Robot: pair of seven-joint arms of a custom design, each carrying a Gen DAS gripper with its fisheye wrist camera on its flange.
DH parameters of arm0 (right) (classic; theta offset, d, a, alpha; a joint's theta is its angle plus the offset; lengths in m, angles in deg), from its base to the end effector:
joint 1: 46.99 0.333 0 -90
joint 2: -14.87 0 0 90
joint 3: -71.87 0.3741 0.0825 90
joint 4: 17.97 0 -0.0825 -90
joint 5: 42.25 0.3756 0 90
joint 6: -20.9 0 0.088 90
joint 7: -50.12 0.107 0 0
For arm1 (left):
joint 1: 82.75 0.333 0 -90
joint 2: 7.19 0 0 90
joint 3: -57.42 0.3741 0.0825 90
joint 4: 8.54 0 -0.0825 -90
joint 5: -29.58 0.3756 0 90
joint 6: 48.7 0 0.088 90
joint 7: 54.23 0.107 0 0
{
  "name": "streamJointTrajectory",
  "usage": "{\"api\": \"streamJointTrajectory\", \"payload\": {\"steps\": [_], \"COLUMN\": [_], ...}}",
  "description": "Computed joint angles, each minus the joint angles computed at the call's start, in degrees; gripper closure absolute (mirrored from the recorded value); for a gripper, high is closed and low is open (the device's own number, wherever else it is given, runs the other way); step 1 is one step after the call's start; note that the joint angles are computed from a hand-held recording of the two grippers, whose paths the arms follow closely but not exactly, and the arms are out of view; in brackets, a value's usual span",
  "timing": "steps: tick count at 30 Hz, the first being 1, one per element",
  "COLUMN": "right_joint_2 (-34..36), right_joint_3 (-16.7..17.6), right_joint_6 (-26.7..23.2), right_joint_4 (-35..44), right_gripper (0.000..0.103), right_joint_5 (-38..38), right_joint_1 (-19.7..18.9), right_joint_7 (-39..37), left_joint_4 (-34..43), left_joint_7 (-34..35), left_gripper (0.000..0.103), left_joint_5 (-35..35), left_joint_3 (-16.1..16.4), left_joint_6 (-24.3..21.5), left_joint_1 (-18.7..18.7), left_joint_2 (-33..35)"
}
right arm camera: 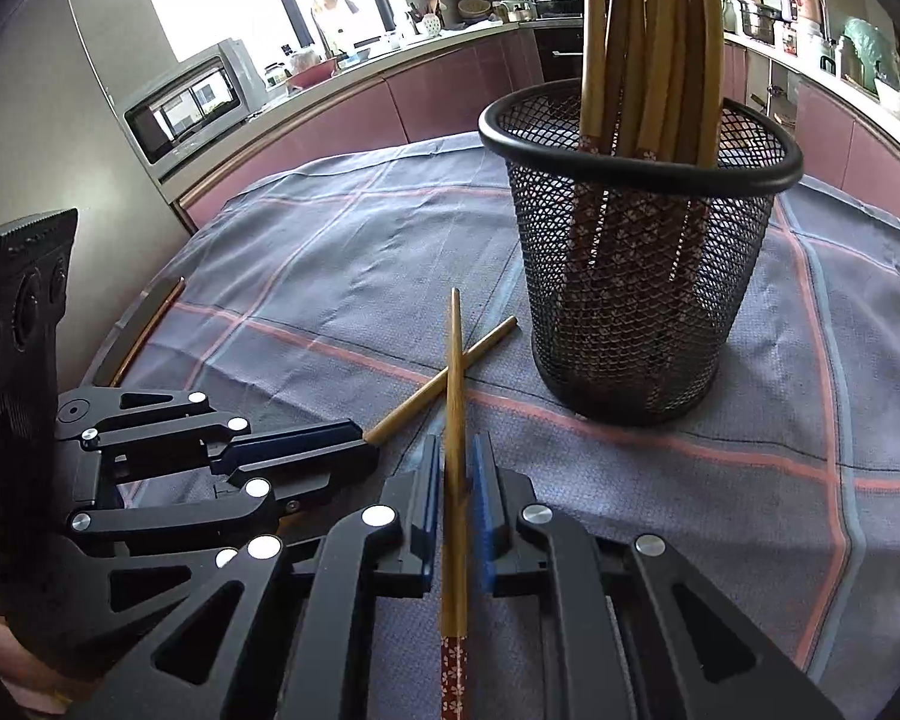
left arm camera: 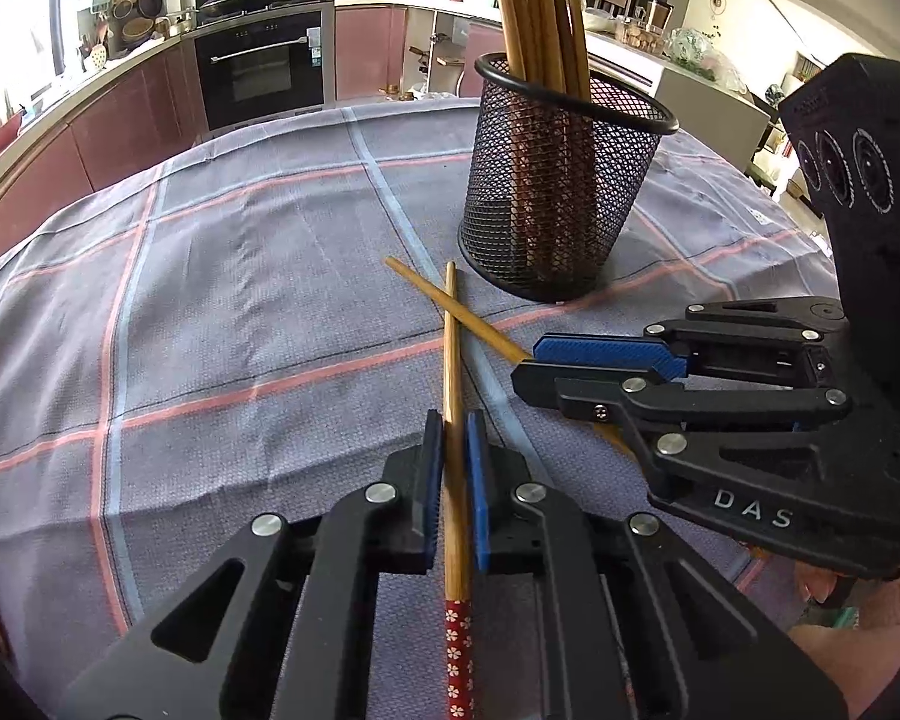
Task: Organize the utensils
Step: 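Lift both held chopsticks upright and carry them above the mesh cup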
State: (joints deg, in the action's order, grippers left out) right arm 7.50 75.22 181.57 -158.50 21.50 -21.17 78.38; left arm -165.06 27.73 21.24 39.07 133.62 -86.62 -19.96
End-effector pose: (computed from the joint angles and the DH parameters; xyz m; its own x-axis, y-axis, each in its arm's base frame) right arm 0.4340 0.1940 0.4444 0.6175 -0.7510 -0.2339 -0.6932 -0.3790 -0.6131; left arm 0.3945 -0.1505 0.4287 -0.1500 -0.9834 0.1016 -0.7910 0.0577 -0.6091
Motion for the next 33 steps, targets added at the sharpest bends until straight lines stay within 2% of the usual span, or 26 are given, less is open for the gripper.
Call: {"api": "streamJointTrajectory", "payload": {"steps": [5, 7, 14, 20, 29, 33], "right_joint_2": [0.28, 0.29, -1.11, -3.48, -6.31, -7.17], "right_joint_3": [0.63, 0.46, -0.46, -1.07, -1.77, -2.09], "right_joint_6": [2.23, 2.49, 0.84, -1.51, -4.12, -5.05], "right_joint_4": [-0.23, -0.27, -0.56, -0.94, -1.32, -1.37], "right_gripper": [0.090, 0.097, 0.097, 0.097, 0.097, 0.097], "right_joint_5": [-0.40, 0.00, 4.61, 8.46, 11.57, 12.37], "right_joint_1": [0.58, 0.81, 0.62, 0.09, -0.84, -1.37], "right_joint_7": [-0.54, -0.82, -4.70, -8.48, -11.14, -11.85], "left_joint_4": [0.58, 0.78, 0.25, -0.73, -1.97, -2.03], "left_joint_7": [-1.44, -3.19, -5.45, -3.97, 0.66, 2.03], "left_gripper": [0.092, 0.095, 0.095, 0.095, 0.095, 0.095], "left_joint_5": [1.78, 3.03, 4.69, 2.09, -3.80, -5.83], "left_joint_3": [-2.86, -5.15, -5.74, -1.75, 6.45, 7.84], "left_joint_6": [-0.15, -0.23, 0.42, 1.37, 2.23, 2.71], "left_joint_1": [3.15, 5.74, 6.52, 2.07, -7.44, -9.58], "left_joint_2": [0.42, 0.32, -0.81, -2.58, -5.59, -6.24]}}
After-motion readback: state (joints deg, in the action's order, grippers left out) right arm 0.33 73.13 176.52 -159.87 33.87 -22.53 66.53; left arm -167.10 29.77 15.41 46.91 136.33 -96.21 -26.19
